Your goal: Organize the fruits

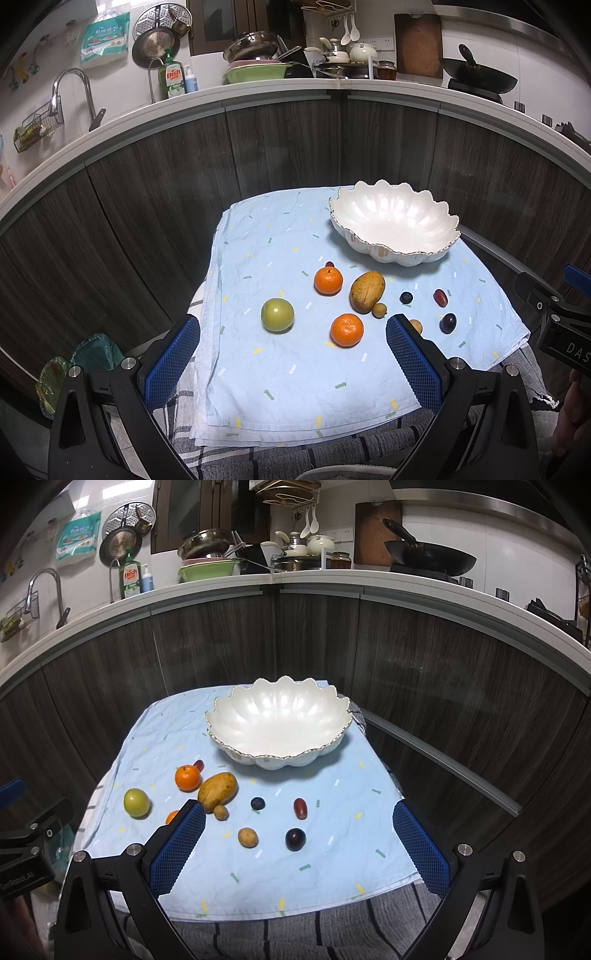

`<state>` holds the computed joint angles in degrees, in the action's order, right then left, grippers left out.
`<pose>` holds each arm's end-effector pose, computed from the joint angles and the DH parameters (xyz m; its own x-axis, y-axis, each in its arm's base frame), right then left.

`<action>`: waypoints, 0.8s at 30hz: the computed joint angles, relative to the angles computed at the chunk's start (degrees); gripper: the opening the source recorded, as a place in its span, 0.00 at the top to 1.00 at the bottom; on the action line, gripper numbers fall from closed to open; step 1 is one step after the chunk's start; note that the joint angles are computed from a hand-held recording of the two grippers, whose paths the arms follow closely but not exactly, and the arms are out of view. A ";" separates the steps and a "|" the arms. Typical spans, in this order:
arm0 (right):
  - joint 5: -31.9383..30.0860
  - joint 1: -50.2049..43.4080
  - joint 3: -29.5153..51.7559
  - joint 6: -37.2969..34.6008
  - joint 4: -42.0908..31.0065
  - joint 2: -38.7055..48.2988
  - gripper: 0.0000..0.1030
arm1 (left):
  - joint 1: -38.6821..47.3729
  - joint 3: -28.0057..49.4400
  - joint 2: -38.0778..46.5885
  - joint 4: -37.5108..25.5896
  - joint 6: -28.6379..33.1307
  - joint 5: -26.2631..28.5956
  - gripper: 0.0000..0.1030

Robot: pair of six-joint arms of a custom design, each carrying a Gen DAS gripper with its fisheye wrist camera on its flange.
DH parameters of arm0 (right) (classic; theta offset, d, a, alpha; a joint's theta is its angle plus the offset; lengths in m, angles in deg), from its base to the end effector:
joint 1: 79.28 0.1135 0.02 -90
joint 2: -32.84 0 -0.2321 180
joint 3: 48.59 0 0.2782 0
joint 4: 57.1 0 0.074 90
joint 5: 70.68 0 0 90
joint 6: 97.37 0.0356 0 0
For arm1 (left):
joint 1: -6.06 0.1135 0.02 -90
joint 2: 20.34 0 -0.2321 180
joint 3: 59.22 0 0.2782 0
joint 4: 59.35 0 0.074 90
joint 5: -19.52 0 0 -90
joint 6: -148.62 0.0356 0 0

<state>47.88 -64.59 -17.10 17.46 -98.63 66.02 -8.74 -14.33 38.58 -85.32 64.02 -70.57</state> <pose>0.1789 0.0293 0.1602 -0.5532 0.2363 -0.7988 0.3819 0.9242 0.0089 0.2456 -0.0648 0.1744 -0.5948 0.2545 -0.7625 0.3116 0.9474 0.0731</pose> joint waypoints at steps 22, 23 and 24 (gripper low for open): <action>-0.21 -0.17 -0.04 -0.04 0.64 0.68 0.00 | -0.01 0.06 0.05 -0.08 0.00 -0.02 0.00; -0.21 -0.17 -0.04 -0.04 0.64 0.68 0.00 | 0.00 0.08 0.09 -0.10 0.00 -0.02 0.00; -0.24 -0.18 -0.02 -0.02 0.64 0.75 0.00 | -0.02 0.08 0.07 -0.14 -0.01 -0.04 0.00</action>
<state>47.64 -64.77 -17.11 17.44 -97.99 66.77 -8.76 -14.25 38.65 -85.46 64.01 -70.61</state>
